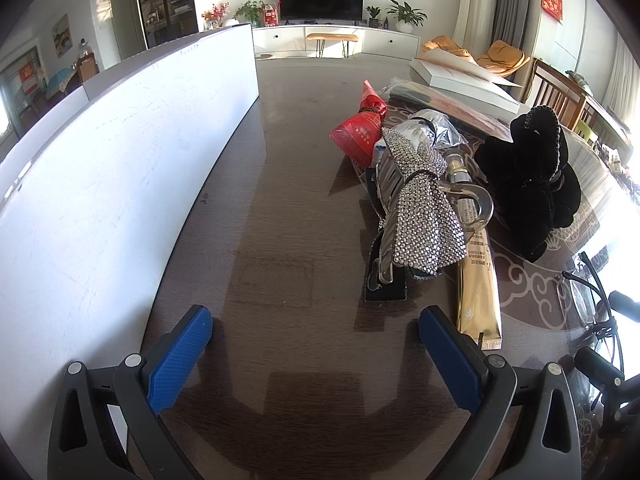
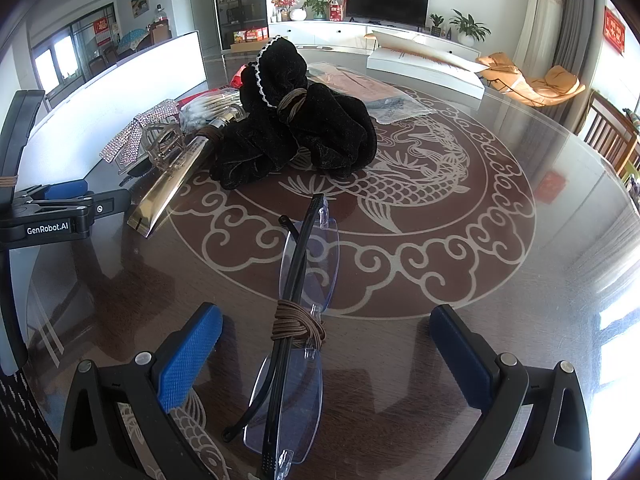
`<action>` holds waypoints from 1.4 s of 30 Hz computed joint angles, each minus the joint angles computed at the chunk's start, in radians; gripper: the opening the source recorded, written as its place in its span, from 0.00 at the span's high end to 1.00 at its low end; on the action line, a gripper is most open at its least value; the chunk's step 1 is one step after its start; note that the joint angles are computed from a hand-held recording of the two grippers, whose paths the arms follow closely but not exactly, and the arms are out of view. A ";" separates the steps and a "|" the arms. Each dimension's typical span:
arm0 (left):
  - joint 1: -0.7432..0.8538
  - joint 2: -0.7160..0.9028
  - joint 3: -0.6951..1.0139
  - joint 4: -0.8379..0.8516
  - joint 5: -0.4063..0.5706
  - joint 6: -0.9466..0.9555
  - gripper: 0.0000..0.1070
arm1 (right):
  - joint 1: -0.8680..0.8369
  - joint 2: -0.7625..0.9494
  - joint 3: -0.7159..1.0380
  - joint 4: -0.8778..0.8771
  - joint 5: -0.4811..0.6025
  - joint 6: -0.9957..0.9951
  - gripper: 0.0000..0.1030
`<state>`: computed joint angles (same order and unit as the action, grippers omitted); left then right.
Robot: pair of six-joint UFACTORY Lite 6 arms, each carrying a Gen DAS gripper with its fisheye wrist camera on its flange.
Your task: Organize objects
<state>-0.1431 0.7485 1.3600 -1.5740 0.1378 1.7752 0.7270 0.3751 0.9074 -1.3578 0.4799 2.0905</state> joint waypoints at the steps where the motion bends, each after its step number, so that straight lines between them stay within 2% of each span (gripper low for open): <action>1: -0.007 -0.005 -0.007 -0.038 -0.011 0.038 0.04 | 0.001 0.001 0.002 0.001 0.000 0.000 0.00; 37: -0.004 -0.006 -0.007 -0.025 -0.008 0.018 0.04 | 0.000 0.003 0.002 -0.003 0.000 0.003 0.00; 39: 0.006 -0.017 -0.019 0.046 0.023 -0.027 0.04 | -0.001 0.002 0.000 -0.004 0.000 0.004 0.00; 42: 0.035 -0.047 -0.029 0.258 0.171 -0.218 0.04 | 0.000 0.004 0.004 -0.001 0.000 0.002 0.00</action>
<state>-0.1076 0.7010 1.3305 -1.3155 0.3089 1.5570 0.7274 0.3794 0.9115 -1.3587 0.4802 2.0927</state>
